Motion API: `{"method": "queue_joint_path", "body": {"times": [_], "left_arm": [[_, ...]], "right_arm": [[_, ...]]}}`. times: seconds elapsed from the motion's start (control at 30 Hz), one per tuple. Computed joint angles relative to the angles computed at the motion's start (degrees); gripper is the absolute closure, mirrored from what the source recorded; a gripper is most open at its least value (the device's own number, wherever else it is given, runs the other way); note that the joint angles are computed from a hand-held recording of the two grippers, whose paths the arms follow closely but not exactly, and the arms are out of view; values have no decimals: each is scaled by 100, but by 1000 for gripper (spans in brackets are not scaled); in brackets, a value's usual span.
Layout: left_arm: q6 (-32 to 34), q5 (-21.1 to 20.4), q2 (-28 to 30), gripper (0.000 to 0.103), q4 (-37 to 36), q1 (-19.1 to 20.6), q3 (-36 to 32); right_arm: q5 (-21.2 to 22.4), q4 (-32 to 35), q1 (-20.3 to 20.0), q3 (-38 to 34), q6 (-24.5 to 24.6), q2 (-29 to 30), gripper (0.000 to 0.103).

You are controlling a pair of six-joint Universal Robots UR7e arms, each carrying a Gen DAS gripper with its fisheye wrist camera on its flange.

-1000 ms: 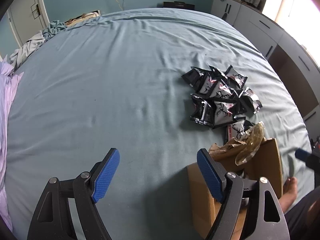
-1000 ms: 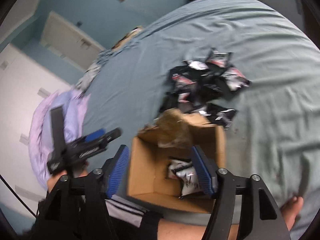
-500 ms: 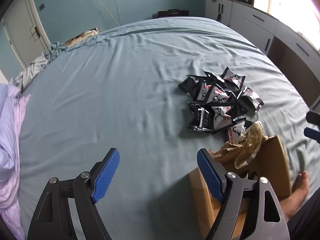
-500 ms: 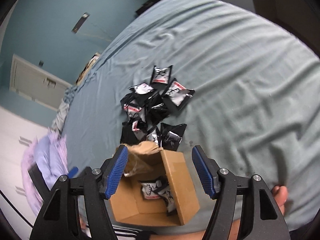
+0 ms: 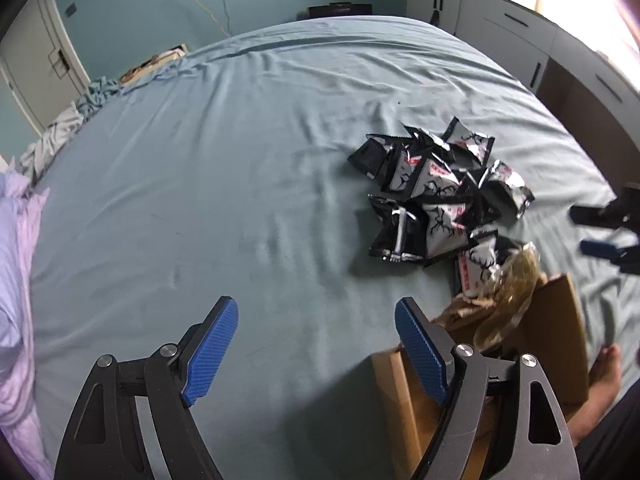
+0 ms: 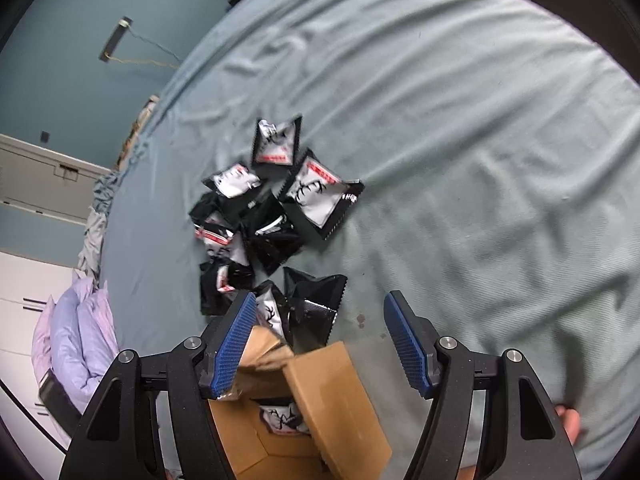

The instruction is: Organize snacks

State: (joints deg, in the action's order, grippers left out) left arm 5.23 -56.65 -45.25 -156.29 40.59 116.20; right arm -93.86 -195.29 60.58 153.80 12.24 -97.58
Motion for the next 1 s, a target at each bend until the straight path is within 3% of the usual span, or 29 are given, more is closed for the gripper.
{"method": "queue_joint_path", "body": {"times": [0.23,0.33,0.47,0.53,0.57,0.67,0.73,0.9,0.93,1.0], "left_arm": [[-288,197,216,21,436,145,-308],[-426,112,226,21,617,238,-419],[-385,198,245,21,379,247,-396],[-325,255,264,21,190,249,-374],[-305,263,272,21,103,255,-364],[-241,217,325,21,52,295,-426],[-194,120,406,21,71,330,-535],[-132,-870,899,20,1240,500,-1447],[-70,-955,976,20,1216,486,-1516],[223,-966,1157,20,1009,389,-1601]], "right_arm": [[769,1382,-344,-758,99,564,38],[500,1540,-218,-1045,125,882,38],[-192,1691,126,-1461,155,1331,38],[-708,1447,414,-1560,87,1503,66],[-945,1342,554,-1609,-79,1574,72],[-1050,1106,668,-1529,-174,1562,79],[-1166,800,760,-1361,-148,1415,80],[-1173,-95,1007,-543,-220,277,80],[-1095,-134,1021,-384,-254,19,80],[-423,-236,783,132,-470,-852,80]]}}
